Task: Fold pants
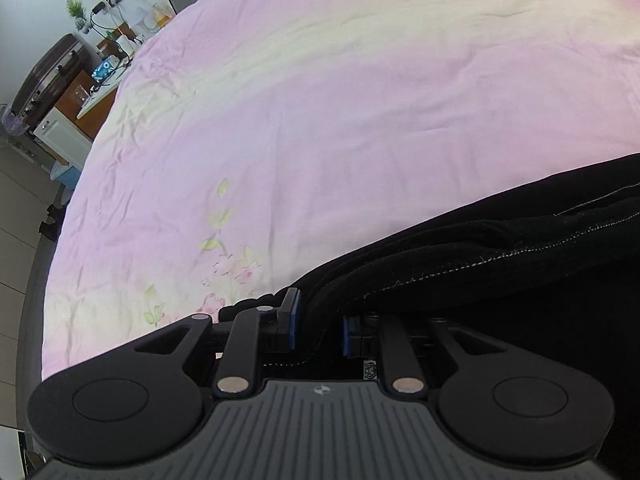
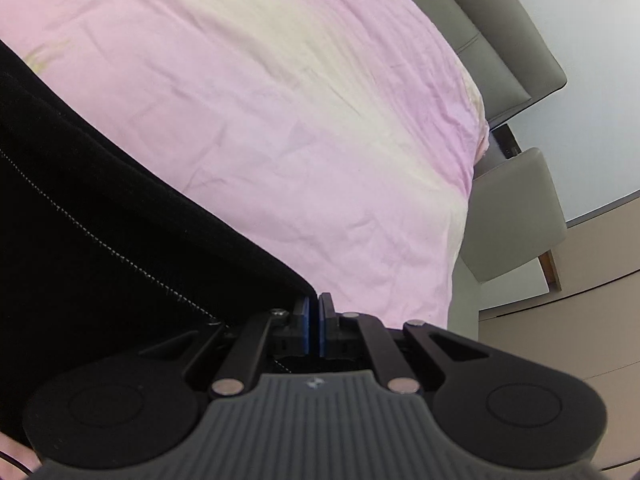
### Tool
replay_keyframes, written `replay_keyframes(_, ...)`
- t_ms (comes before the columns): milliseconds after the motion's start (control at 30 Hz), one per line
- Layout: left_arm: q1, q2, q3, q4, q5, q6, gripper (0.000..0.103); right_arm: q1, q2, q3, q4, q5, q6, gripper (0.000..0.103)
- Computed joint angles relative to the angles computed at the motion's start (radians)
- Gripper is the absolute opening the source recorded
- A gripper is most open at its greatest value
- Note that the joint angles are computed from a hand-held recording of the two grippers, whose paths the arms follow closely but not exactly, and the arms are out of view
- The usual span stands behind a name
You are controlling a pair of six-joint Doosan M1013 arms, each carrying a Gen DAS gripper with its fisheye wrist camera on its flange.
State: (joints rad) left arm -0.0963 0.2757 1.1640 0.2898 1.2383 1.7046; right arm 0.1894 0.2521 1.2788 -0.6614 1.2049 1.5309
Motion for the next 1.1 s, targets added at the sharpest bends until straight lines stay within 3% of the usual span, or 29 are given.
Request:
replay_keyframes(333, 0.001, 0.033, -0.006, -0.003, 0.025, 0.069, 0.030, -0.006, 0.070, -0.014, 0.007, 0.012, 0.038, 0.001)
replay_keyframes(400, 0.011, 0.038, -0.027, -0.043, 0.051, 0.077, 0.032, -0.004, 0.068, -0.017, -0.012, 0.012, 0.067, 0.013)
replay_keyframes(433, 0.017, 0.039, -0.038, -0.064, 0.065, 0.078, 0.033, 0.000, 0.064, -0.014, -0.036, 0.011, 0.085, 0.031)
replay_keyframes(467, 0.022, 0.040, -0.050, -0.085, 0.080, 0.078, 0.034, 0.002, 0.055, -0.010, -0.048, 0.004, 0.094, 0.041)
replay_keyframes(533, 0.030, 0.036, -0.067, -0.112, 0.097, 0.082, 0.037, 0.004, 0.041, -0.008, -0.049, 0.006, 0.098, 0.043)
replay_keyframes(633, 0.034, 0.022, -0.075, -0.126, 0.093, 0.091, 0.051, 0.013, 0.015, -0.004, -0.059, 0.015, 0.100, 0.046)
replay_keyframes(667, 0.037, 0.017, -0.078, -0.131, 0.088, 0.077, 0.065, 0.015, 0.006, -0.002, -0.056, 0.014, 0.098, 0.048)
replay_keyframes(700, 0.041, 0.014, -0.083, -0.135, 0.087, 0.053, 0.073, 0.017, -0.002, -0.002, -0.048, 0.016, 0.094, 0.048)
replay_keyframes(833, 0.073, 0.014, -0.131, -0.191, 0.089, -0.044, 0.074, 0.032, -0.030, 0.000, -0.021, 0.019, 0.085, 0.048)
replay_keyframes(1100, 0.122, -0.049, -0.093, -0.220, 0.126, 0.020, 0.074, 0.082, -0.082, 0.010, 0.156, 0.026, 0.117, 0.050)
